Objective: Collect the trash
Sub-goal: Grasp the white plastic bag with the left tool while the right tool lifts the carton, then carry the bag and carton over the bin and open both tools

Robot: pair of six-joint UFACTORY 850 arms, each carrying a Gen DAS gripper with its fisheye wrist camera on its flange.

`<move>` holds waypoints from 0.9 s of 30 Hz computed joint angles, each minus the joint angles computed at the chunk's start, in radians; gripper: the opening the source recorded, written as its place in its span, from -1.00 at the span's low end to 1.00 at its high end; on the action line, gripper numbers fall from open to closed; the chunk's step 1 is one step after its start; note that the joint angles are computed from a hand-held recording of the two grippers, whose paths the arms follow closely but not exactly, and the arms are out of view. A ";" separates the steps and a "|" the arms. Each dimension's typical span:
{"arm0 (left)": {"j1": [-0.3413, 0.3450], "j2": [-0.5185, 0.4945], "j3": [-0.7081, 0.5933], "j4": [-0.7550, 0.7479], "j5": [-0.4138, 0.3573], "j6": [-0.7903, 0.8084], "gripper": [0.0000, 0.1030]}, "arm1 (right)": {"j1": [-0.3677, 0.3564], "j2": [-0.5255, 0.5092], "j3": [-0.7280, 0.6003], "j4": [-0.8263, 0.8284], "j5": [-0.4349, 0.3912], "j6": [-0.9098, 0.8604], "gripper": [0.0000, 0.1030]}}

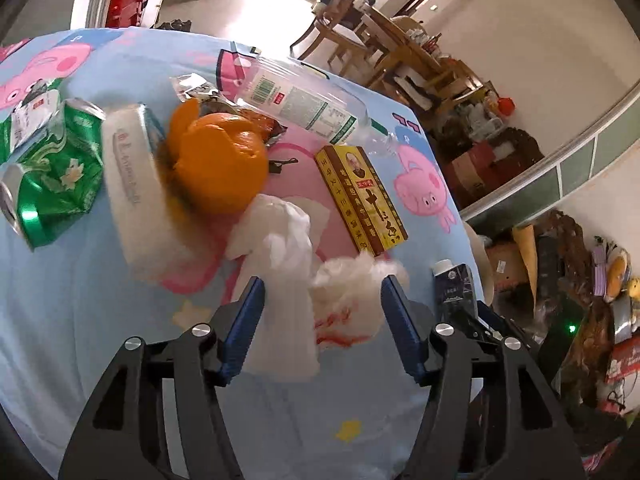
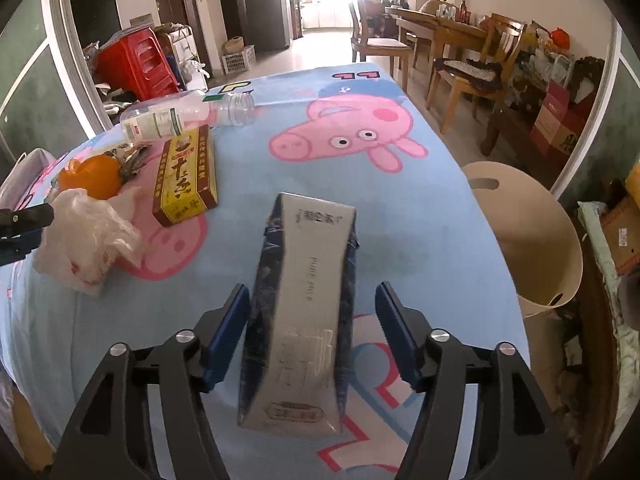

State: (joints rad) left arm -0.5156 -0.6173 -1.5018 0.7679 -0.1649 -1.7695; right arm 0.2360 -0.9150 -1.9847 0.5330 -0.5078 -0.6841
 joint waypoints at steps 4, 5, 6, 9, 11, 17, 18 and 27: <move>-0.005 0.031 0.051 0.166 -0.007 -0.162 0.28 | -0.005 0.000 0.007 0.028 0.001 -0.020 0.31; -0.004 0.033 0.058 0.140 -0.017 -0.142 0.28 | -0.005 0.001 0.009 0.032 0.000 -0.022 0.31; 0.000 0.036 0.064 0.108 -0.027 -0.115 0.28 | -0.006 -0.002 0.007 0.036 -0.005 -0.019 0.32; 0.001 0.014 0.033 -0.028 -0.110 0.019 0.28 | -0.006 -0.004 0.006 0.039 -0.015 -0.010 0.32; -0.003 -0.015 -0.003 -0.091 -0.168 0.102 0.24 | -0.006 0.003 0.021 0.047 -0.011 -0.017 0.32; -0.005 -0.068 -0.076 -0.274 -0.238 0.330 -0.99 | -0.001 0.042 0.089 0.099 0.029 -0.125 -0.04; -0.009 -0.051 -0.062 -0.227 -0.231 0.286 -0.99 | -0.001 0.049 0.099 0.109 0.043 -0.143 -0.04; -0.063 0.147 0.023 0.407 -0.273 -0.234 -0.99 | -0.065 0.005 0.014 0.314 -0.099 -0.181 -0.04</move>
State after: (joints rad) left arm -0.5784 -0.4707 -1.4793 1.1747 -0.4376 -2.0038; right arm 0.1712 -0.9105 -1.9704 0.8469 -0.6064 -0.8654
